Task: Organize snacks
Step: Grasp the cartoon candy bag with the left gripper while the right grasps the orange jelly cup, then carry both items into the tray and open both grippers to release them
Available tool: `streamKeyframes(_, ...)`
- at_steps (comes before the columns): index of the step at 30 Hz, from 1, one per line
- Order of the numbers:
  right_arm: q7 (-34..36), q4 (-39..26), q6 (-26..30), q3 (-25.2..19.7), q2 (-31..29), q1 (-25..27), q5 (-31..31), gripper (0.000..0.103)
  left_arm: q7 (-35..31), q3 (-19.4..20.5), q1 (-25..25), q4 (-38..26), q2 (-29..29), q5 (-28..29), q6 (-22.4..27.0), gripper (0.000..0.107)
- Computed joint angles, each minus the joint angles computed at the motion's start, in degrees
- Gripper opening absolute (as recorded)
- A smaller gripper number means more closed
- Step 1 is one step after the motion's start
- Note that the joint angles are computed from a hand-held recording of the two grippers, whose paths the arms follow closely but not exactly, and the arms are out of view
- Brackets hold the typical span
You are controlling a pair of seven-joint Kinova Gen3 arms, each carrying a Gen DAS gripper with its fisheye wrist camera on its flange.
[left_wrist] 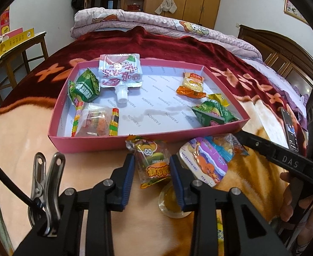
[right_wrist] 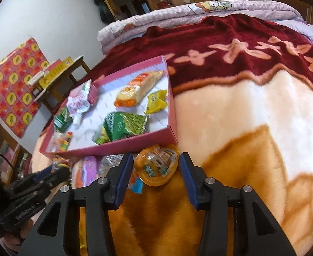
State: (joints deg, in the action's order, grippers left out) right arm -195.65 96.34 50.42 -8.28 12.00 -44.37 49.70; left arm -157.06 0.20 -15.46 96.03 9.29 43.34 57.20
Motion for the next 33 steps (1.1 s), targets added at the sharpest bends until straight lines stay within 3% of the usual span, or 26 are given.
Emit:
streamKeyframes(17, 6.11, -4.30, 5.00, 0.64, 2.38, -0.78, -2.55, 0.042, -0.16, -0.13, -0.19, -0.12, -0.19, 0.18, 0.35, 0.034)
streamKeyframes(33, 2.20, -4.20, 6.17, -1.01, 0.44, -3.77, 1.42, 0.041, -3.03, -2.07, -1.92, 0.03, -2.33, 3.50, 3.31, 0.031)
